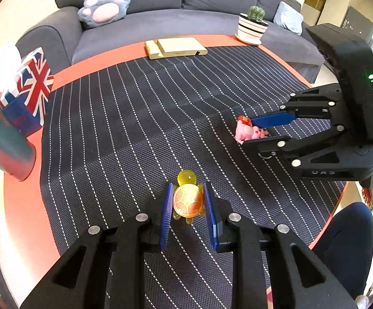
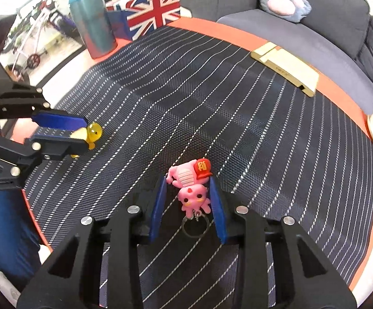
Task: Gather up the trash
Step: 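Grasp the pink pig keychain with the right gripper while the left gripper holds the turtle, then carry the turtle and pig keychain over the pink bin and open the right gripper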
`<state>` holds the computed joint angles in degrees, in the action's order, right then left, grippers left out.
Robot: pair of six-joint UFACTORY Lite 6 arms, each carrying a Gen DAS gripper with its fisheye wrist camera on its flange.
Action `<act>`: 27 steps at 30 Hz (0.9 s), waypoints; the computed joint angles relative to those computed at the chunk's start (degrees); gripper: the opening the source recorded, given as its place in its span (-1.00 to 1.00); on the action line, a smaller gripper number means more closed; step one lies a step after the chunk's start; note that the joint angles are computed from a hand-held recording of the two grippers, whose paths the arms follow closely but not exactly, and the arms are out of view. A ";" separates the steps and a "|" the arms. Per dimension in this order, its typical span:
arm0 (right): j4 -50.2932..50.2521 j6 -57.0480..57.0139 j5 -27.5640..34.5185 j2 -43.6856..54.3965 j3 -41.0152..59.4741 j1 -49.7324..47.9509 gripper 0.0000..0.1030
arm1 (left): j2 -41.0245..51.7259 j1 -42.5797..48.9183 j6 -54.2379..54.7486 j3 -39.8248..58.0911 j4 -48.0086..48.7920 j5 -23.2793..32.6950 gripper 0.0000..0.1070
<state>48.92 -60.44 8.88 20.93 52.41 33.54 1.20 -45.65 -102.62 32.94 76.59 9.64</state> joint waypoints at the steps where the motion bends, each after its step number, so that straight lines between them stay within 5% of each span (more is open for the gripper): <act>1: 0.71 -0.31 0.00 -1.68 -1.36 -0.07 -0.35 | -0.44 -0.66 0.31 -0.12 -0.74 0.46 -0.55; 7: 0.21 2.29 1.04 -12.25 -8.60 -0.66 -0.35 | -2.89 -4.28 4.21 -0.34 -6.74 2.93 -0.55; 27: -35.32 46.90 13.84 -60.91 -32.07 7.73 -0.35 | -12.90 -25.88 1.94 -0.85 -16.19 18.52 -0.55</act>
<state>13.61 -13.53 22.72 -39.97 20.33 41.27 -11.70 -71.53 -100.68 32.09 60.40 28.16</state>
